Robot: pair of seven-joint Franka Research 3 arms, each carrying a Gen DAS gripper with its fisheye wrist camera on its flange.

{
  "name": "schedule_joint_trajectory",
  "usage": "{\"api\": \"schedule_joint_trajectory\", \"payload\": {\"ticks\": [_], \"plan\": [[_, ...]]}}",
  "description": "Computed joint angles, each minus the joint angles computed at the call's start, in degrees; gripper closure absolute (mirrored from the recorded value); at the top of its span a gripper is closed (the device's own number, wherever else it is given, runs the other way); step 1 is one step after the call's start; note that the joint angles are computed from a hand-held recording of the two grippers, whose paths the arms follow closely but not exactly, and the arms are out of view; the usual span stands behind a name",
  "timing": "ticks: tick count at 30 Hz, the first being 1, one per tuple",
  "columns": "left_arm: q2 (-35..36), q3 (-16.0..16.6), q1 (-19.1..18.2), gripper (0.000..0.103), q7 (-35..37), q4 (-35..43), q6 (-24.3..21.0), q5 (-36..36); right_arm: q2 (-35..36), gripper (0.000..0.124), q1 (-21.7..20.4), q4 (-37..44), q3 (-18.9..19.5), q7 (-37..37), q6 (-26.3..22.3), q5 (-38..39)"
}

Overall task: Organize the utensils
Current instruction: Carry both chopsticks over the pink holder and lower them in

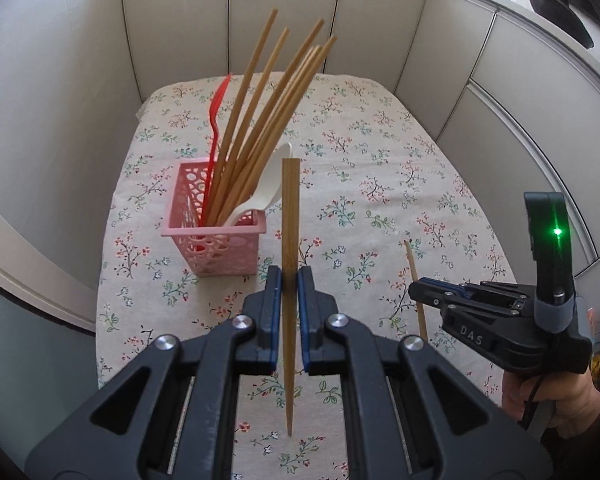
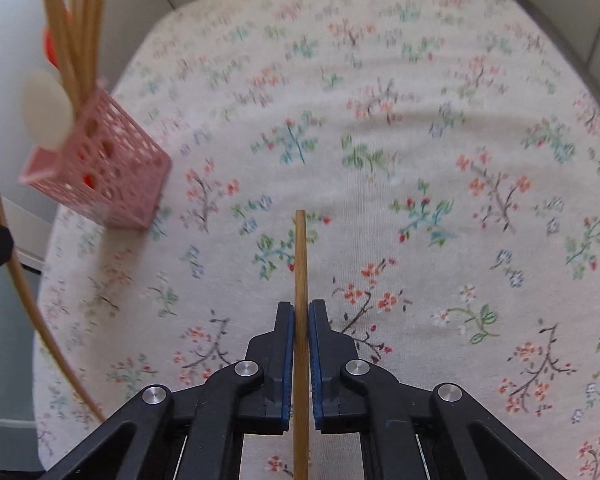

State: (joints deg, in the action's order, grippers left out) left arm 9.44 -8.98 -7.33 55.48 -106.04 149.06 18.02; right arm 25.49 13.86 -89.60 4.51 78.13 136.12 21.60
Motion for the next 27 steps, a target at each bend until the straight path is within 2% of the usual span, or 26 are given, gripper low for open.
{"api": "schedule_joint_trajectory", "payload": {"ticks": [7, 15, 18, 21, 24, 27], "plan": [[-4.6, 1.6, 0.3, 0.094, -8.3, -3.3, 6.0, 7.5, -7.2, 0.118, -2.0, -5.9, 2.1, -5.9, 7.5, 8.9], [-8.6, 2.0, 2.3, 0.095, -20.5, -4.6, 10.8, 18.5, -11.3, 0.119, -0.8, -7.0, 3.1, -10.4, 16.3, 14.7], [-9.6, 1.8, 3.1, 0.095, -26.2, -4.4, 11.6, 24.1, -11.8, 0.119, -0.6, -5.9, 3.3, -11.7, 18.2, 16.8], [-9.9, 1.6, 3.9, 0.095, -34.4, -3.4, 11.6, 32.9, -11.5, 0.119, -0.4, -4.2, 3.5, -12.2, 19.4, 18.5], [-9.1, 1.5, 4.3, 0.095, -40.3, -1.7, 10.4, 40.1, -10.5, 0.119, -0.6, -1.9, 3.7, -12.1, 19.5, 20.2], [-7.6, 1.5, 3.9, 0.095, -42.8, 0.3, 7.3, 44.7, -9.3, 0.118, -0.7, 0.1, 3.9, -11.3, 19.0, 21.0]]}}
